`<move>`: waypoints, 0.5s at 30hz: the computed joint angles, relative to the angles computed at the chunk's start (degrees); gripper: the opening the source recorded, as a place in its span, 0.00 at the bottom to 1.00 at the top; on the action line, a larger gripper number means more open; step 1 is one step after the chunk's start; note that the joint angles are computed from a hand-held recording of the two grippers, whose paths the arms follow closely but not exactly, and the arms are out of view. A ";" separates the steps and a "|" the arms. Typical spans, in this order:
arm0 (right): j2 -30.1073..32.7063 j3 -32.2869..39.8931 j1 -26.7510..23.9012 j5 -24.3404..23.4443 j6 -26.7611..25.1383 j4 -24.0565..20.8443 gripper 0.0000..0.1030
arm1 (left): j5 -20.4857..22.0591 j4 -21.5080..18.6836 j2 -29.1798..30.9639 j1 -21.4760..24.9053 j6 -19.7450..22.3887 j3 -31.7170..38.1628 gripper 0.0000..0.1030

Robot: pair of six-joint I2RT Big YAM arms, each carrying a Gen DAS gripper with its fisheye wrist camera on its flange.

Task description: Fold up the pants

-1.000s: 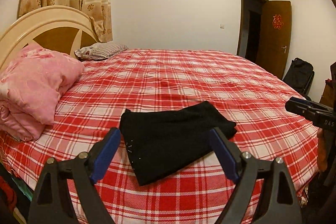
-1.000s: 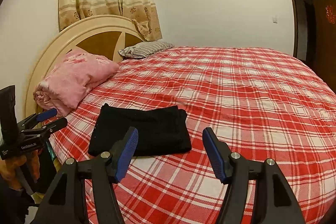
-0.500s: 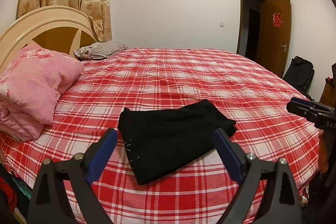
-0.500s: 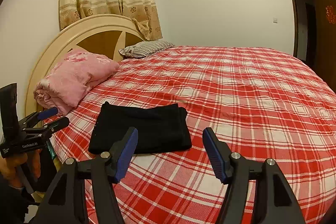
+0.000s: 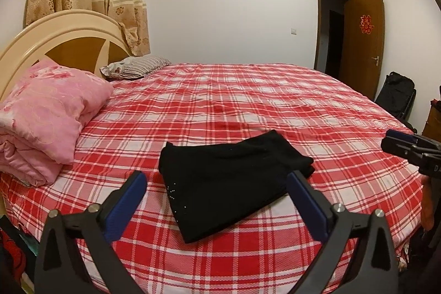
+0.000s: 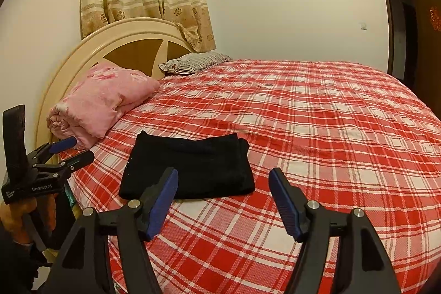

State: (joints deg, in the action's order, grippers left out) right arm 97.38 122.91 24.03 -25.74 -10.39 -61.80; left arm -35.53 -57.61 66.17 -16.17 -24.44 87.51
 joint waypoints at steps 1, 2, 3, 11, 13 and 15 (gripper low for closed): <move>-0.18 -0.27 -0.06 -0.07 0.03 0.21 0.68 | -0.33 0.32 -0.11 -0.06 -0.01 -0.10 1.00; -0.31 -0.44 -0.14 -0.10 0.08 0.39 0.68 | -0.28 0.94 -0.42 -0.08 0.29 -0.28 1.00; -0.50 -0.69 -0.21 -0.03 0.13 0.70 0.68 | -0.59 1.22 -0.52 -0.18 0.50 -0.28 1.00; -1.16 -1.62 -0.29 0.49 0.09 1.12 0.68 | -4.61 4.89 -1.44 -0.94 2.06 -0.49 1.00; -1.45 -2.02 -0.32 0.29 0.05 1.41 0.68 | -4.59 4.36 -1.24 -0.71 1.35 -0.32 1.00; -1.61 -2.20 -0.22 0.35 -0.08 1.56 0.68 | -4.43 3.70 -0.95 -0.45 1.06 -0.14 1.00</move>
